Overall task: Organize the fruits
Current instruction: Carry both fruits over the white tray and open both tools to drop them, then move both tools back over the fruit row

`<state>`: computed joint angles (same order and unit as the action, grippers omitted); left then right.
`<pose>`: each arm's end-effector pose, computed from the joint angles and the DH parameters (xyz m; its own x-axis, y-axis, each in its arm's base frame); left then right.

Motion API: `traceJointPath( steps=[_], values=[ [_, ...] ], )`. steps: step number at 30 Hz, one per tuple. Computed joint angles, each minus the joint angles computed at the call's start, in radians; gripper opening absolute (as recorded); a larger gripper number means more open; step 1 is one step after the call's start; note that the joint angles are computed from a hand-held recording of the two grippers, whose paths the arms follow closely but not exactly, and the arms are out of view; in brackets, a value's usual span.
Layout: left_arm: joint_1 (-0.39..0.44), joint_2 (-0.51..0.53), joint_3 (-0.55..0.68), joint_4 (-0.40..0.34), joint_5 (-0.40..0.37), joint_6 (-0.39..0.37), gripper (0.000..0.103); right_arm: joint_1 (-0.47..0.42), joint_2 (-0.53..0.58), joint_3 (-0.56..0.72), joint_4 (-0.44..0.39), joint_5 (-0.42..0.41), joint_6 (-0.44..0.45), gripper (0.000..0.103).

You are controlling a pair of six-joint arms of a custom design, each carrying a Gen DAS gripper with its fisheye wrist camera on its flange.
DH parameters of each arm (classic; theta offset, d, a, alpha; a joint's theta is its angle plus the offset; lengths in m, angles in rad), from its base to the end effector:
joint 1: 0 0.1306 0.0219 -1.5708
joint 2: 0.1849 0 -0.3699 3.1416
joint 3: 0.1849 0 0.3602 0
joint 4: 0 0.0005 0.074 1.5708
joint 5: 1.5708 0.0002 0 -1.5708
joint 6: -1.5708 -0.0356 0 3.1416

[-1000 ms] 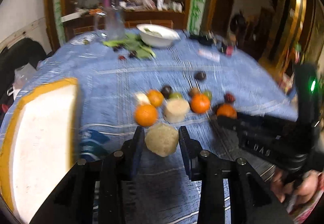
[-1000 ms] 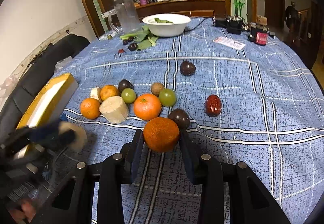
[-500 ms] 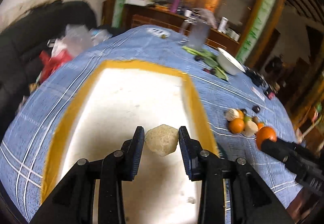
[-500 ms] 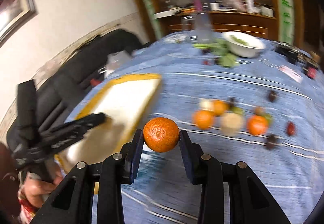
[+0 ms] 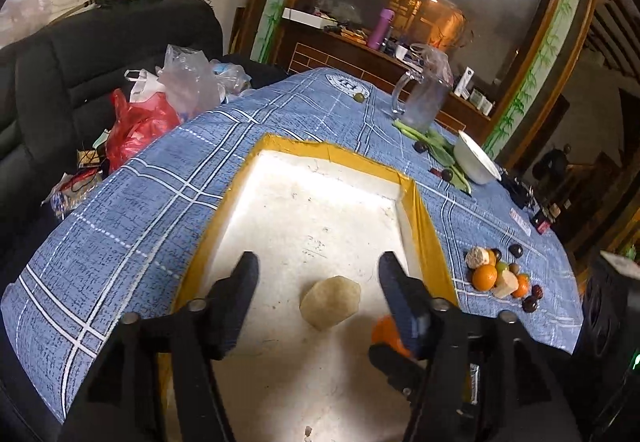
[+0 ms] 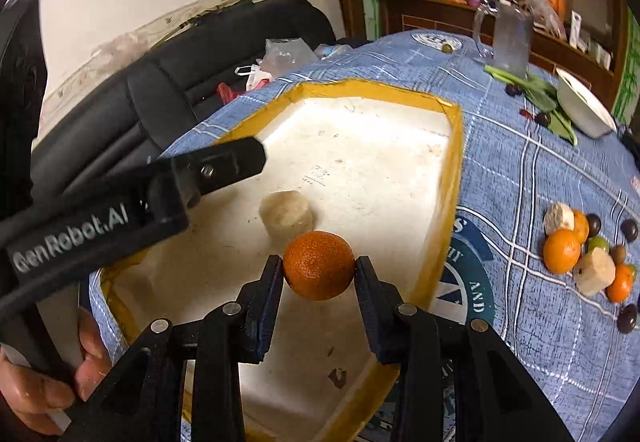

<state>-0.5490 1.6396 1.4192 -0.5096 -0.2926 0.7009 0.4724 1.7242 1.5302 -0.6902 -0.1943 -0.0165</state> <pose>0.4714 -0.2769 0.3377 -0.6388 -0.3331 -0.6936 -0.1251 0.9344 -0.3336 0.5020 0.2637 0.3257 -0.6978 -0.3384 -0.6314 -0.5440 0.8237 0.1598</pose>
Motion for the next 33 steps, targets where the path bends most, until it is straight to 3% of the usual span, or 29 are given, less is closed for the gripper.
traceJointPath(
  steps=[7, 12, 24, 33],
  values=[
    [-0.036, 0.000, 0.038, -0.022, -0.029, -0.012, 0.070, -0.024, -0.061, -0.058, 0.041, -0.008, 0.001, 0.044],
    [-0.080, 0.022, 0.096, -0.031, -0.037, -0.059, 0.078, -0.135, -0.148, -0.151, 0.100, -0.053, -0.045, 0.053],
    [-0.157, 0.140, 0.273, -0.102, 0.028, -0.142, 0.078, -0.387, -0.253, -0.285, 0.124, -0.105, -0.153, 0.055],
    [-0.193, 0.182, 0.337, -0.145, 0.036, -0.173, 0.078, -0.435, -0.260, -0.319, 0.143, -0.128, -0.178, 0.055]
  ],
)
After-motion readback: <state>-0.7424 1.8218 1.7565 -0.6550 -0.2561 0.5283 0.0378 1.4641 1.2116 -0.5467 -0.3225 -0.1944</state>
